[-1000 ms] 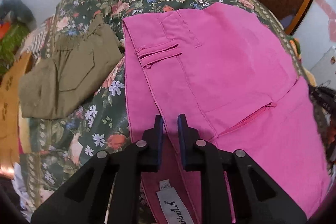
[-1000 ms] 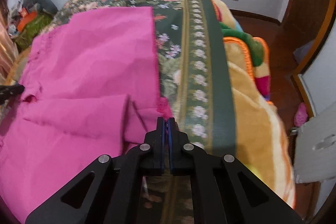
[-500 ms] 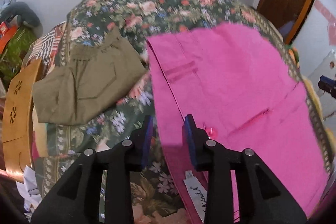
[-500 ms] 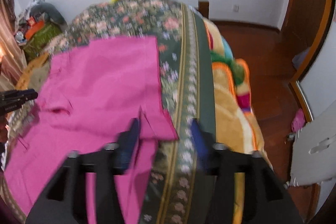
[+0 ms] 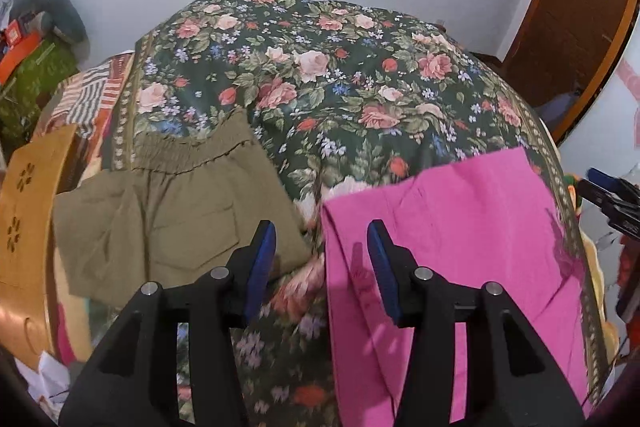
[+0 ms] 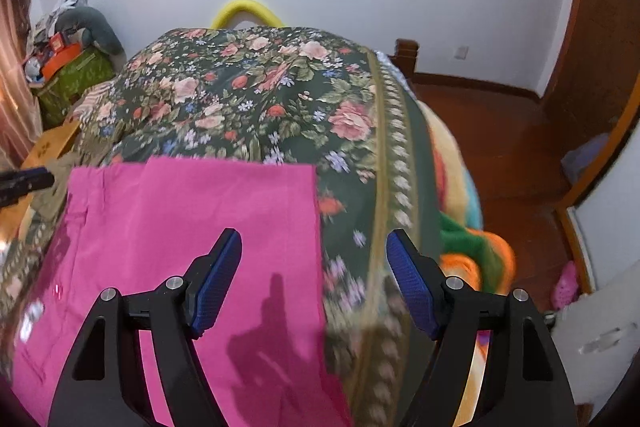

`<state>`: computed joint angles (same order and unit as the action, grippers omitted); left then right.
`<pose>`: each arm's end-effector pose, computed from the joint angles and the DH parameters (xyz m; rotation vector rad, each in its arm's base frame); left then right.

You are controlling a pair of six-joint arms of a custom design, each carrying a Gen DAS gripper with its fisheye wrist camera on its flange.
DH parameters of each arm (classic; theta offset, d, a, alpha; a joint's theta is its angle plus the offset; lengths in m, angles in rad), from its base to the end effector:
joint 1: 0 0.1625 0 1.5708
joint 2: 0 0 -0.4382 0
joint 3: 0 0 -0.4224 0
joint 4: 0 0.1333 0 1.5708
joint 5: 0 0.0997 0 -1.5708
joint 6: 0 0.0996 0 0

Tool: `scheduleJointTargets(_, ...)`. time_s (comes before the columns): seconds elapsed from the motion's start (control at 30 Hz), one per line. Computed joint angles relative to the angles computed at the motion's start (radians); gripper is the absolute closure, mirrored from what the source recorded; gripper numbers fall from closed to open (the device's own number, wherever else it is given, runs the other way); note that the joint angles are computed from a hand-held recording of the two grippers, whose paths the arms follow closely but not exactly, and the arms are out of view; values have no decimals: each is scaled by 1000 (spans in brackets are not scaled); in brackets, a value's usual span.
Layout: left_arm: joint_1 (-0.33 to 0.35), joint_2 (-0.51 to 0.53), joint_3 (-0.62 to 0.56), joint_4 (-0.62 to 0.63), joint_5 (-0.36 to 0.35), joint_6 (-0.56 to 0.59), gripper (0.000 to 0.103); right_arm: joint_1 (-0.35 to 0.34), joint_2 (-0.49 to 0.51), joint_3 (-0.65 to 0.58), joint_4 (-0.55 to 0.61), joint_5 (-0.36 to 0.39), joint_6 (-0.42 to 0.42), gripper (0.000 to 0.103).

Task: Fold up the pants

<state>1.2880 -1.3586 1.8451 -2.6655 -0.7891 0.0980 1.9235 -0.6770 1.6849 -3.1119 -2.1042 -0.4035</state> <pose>0.0313 -0.6213 0.3923 0.1432 2.3149 -0.8062 0.3181 -0.6250 0.0566 0.7555 -2.4113 0.6705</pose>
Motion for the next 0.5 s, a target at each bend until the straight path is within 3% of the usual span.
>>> scheduleJointTargets(0.2,40,77,-65,30,-17,22,55,-27,90,-127,55,31,8,31)
scheduleJointTargets(0.3,65,99,-88,31,-58,25,55,-43,124,-184,135,65,29,32)
scheduleJointTargets(0.4,82,110,-98,31,-99,23,55,-49,149,-211,159,59,23,39)
scheduleJointTargets(0.5,96,113,-106,53,-159,16,72,-58,155,-211,148,88,45,51)
